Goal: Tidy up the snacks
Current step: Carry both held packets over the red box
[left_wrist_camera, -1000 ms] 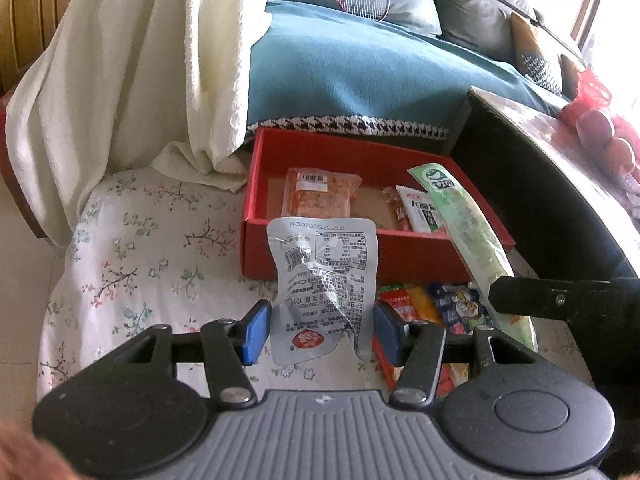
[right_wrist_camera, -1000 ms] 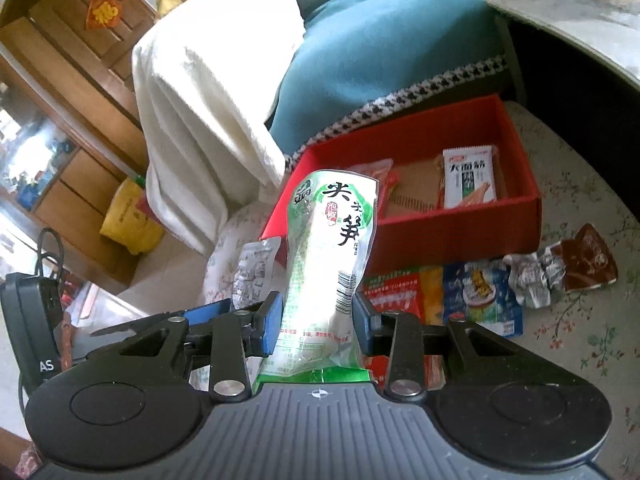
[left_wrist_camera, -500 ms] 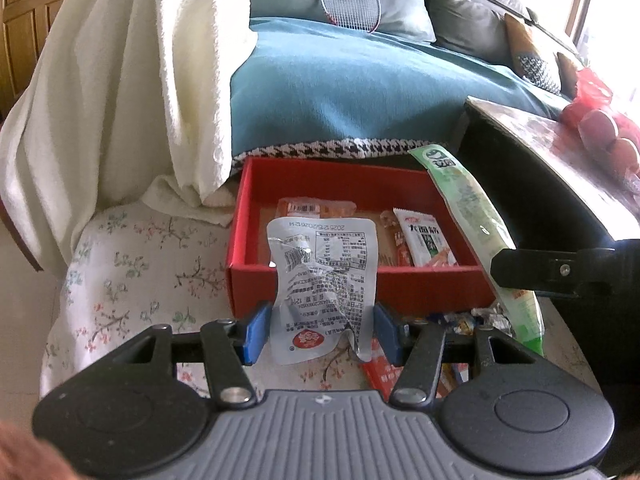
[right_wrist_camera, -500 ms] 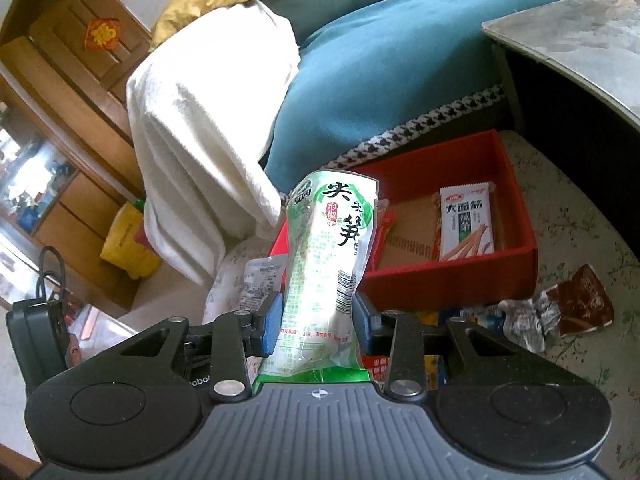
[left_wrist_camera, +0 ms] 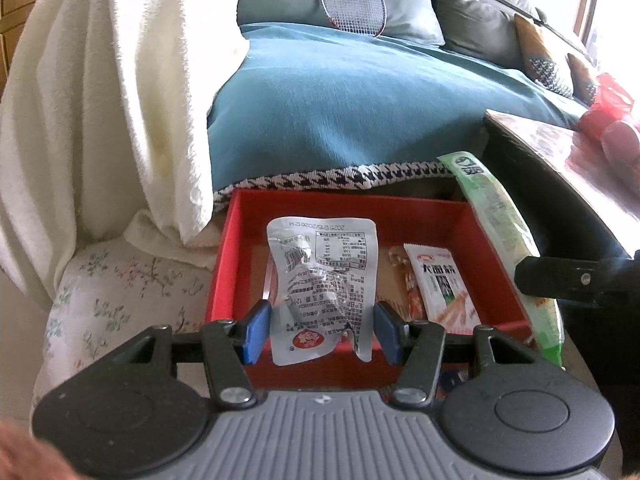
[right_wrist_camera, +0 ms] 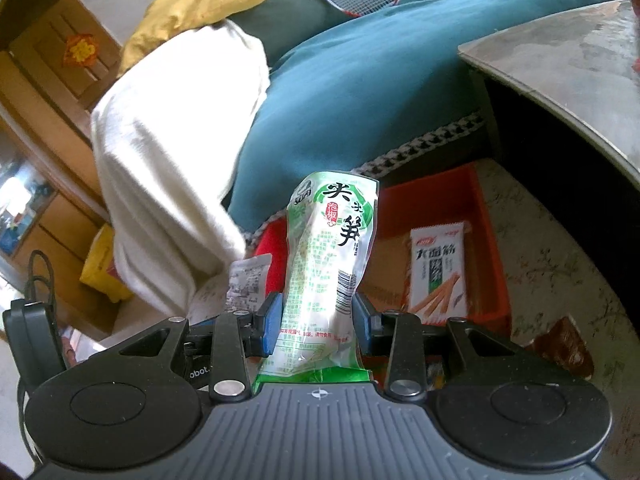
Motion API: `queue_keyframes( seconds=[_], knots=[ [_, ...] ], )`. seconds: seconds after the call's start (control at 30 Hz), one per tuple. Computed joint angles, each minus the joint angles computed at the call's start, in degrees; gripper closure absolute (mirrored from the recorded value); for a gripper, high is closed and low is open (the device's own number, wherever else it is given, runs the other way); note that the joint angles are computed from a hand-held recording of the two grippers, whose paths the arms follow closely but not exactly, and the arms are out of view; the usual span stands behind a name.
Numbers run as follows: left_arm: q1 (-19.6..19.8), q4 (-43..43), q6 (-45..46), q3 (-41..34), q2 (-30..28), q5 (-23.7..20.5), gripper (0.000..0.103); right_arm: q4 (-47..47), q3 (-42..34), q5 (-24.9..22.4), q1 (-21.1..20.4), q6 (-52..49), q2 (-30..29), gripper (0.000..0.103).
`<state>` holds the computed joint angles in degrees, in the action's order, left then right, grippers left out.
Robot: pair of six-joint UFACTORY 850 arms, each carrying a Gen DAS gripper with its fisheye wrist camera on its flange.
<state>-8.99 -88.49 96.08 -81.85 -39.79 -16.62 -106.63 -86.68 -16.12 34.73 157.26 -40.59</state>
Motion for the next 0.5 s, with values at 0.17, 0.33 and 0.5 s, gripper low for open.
queue_keyframes(
  seconds=[0.17,0.33,0.5],
  knots=[
    [-0.72,2.93,-3.66,-4.08,-2.93,1.02,0.055,4.68,-1.82,-0.12,-1.21,-5.33,-1.35,0.058],
    [-1.55,10.09,-11.19,-8.35,-6.21,2.36,0.055,13.22,-4.81,-0.16,-2.44,-14.76,-3.74,0.058],
    [-2.11,15.92,-16.41,-10.88,-8.47,2.74,0.055,24.89,-8.31,-0.78,-3.45,-27.03,-6.52,0.058]
  ],
)
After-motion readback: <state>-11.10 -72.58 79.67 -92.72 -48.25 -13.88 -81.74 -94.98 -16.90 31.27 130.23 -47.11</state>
